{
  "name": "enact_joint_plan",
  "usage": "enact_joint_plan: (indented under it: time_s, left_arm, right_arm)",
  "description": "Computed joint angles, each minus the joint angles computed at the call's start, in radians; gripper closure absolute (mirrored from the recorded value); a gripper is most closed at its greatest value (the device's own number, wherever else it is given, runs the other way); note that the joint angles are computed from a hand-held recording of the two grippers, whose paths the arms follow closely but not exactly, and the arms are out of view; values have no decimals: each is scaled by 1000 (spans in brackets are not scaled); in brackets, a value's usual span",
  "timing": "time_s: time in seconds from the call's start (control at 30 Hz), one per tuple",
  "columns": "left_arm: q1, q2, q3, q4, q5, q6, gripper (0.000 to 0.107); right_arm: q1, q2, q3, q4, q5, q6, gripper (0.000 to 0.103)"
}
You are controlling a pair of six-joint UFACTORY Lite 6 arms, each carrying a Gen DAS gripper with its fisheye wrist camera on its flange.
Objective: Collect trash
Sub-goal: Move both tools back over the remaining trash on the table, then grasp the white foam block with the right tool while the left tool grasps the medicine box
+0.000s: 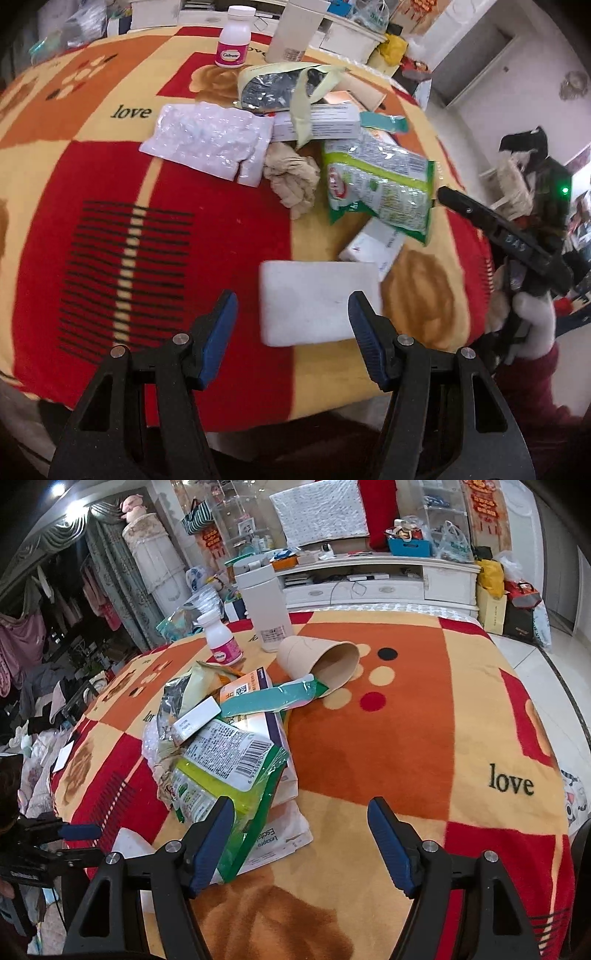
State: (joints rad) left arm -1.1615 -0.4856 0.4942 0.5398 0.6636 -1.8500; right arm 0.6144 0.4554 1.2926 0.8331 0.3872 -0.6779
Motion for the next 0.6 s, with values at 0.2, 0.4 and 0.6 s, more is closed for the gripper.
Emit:
enact_joint_plan:
  time_s: [0.2,0.4,0.6]
  left_arm:
    - [-117,232,169,40,-82,-29,46]
    - [-138,540,412,198,-25,-169,46]
    - [-166,586,446,127,124,-105,46]
  right_arm:
    - [-16,-33,-42,7,-7,-15,30]
    - [-44,-23,-45,49,12,-30,30]
    - [-47,-68,-87,61,28,-63,29]
